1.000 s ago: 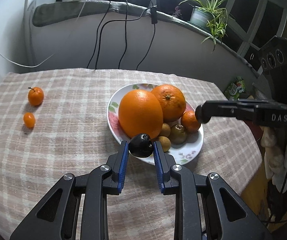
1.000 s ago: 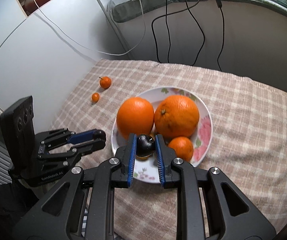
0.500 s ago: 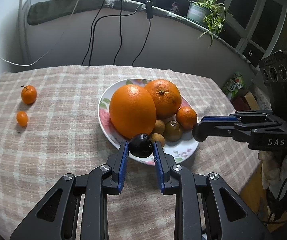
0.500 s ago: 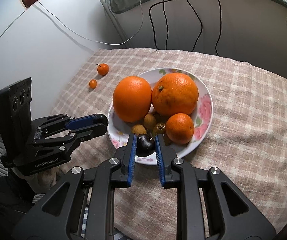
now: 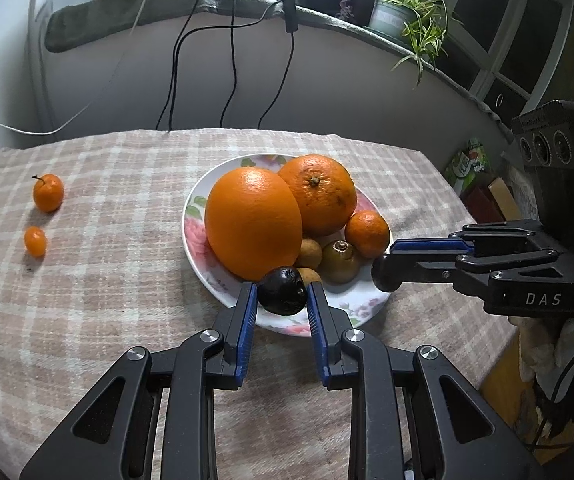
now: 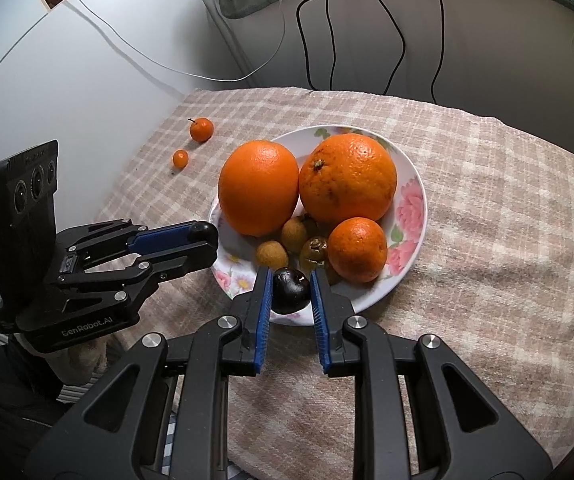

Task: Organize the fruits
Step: 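Lower the plum onto the plate and open the right gripper while the left gripper releases its plum, then move both tools back toward the tangerine and kumquat on the cloth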

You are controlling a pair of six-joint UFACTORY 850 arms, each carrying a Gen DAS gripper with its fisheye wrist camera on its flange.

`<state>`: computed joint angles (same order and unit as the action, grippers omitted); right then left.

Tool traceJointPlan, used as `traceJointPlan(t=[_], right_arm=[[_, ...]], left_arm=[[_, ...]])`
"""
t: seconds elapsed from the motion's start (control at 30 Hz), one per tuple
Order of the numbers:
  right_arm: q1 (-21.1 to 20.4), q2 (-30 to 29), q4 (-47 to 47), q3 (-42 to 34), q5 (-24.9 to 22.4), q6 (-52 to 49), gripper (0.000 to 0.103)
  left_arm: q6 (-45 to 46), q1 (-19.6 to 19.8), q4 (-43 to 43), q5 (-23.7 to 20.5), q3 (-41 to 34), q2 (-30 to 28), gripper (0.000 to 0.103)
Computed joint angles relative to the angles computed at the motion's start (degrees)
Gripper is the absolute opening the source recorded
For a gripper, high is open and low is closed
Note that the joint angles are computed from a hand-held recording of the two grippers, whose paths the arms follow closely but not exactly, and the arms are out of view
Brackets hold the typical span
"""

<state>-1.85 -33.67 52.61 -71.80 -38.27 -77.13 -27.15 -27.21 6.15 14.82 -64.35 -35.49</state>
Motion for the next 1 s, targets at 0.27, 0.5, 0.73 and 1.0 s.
traceJointPlan(t=[0.27, 0.5, 0.73, 1.0], right_arm=[[0.0, 0.0, 0.3, -0.1, 0.0, -0.4, 0.021], [-0.1, -0.1, 0.8, -0.3, -0.7, -0.4, 0.029], [-0.4, 1.1, 3.7, 0.7, -0.2, -3.6, 0.063], [0.0, 1.9, 4.8, 1.2, 1.2, -4.3, 0.073]], left_arm=[[1.5, -0.1, -1.3, -0.3, -0.3, -0.1, 0.024], [4.0, -0.5, -3.0, -0.2, -0.4, 0.1, 0.040], [8.1, -0.8, -7.2, 0.2, -0.3, 0.2, 0.056], [18.6, -1.6, -18.0, 0.2, -0.2, 0.5, 0.071]])
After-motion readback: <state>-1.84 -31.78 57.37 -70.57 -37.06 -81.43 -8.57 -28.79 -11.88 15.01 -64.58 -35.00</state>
